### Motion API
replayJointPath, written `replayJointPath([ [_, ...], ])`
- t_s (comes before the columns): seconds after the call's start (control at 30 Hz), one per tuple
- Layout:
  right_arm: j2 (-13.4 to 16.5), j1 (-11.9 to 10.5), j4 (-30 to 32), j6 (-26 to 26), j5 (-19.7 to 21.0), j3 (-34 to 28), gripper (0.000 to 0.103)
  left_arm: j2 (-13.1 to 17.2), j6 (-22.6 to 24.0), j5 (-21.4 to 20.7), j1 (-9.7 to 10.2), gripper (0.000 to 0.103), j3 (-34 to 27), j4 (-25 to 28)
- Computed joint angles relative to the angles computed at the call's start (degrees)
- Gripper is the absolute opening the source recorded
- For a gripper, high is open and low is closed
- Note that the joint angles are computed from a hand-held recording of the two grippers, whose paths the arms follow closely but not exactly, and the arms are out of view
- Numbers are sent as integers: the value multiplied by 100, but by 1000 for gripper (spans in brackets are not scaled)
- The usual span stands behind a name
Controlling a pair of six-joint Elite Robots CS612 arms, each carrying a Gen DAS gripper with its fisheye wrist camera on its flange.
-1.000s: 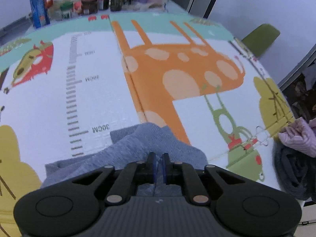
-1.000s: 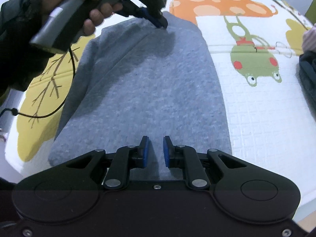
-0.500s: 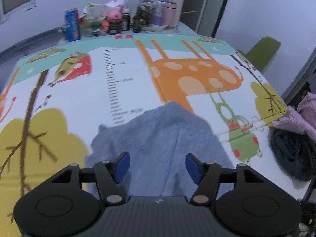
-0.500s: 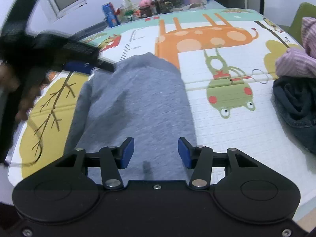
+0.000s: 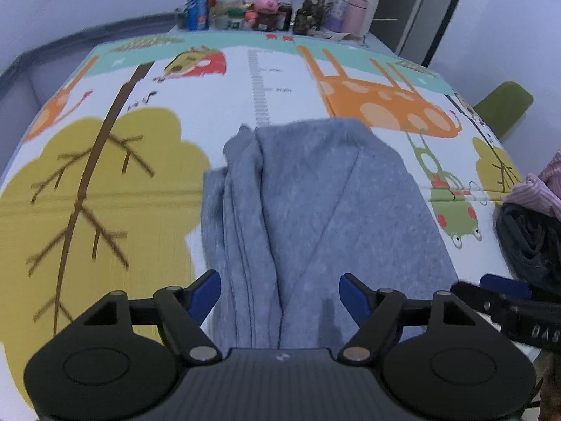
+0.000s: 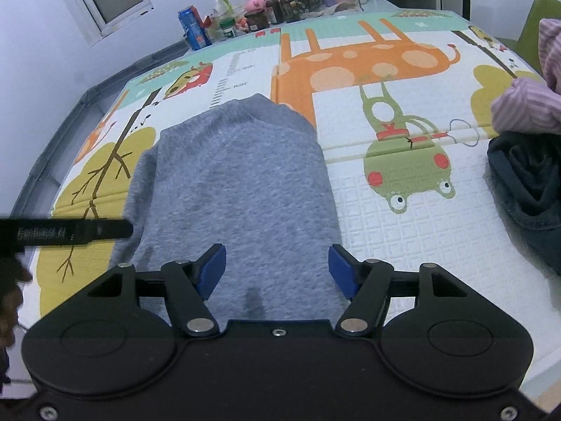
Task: Fold clothes
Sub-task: 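Move both open grippers back to the folded strip's end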
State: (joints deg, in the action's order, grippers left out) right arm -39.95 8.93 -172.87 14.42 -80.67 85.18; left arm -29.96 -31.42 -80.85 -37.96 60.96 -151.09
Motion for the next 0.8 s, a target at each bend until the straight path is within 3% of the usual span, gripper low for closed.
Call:
replayJointPath([
  [0.27, 71, 44, 150, -146, -146, -134, 72, -132, -275, 244, -124, 79, 324, -105],
  [0.53, 144, 63, 443, -357, -180, -320, 74, -210, -439, 316, -166, 82, 481, -157],
  [0.8, 131, 65, 454, -336, -125, -310, 81, -187, -290, 290, -162, 91, 430, -204],
])
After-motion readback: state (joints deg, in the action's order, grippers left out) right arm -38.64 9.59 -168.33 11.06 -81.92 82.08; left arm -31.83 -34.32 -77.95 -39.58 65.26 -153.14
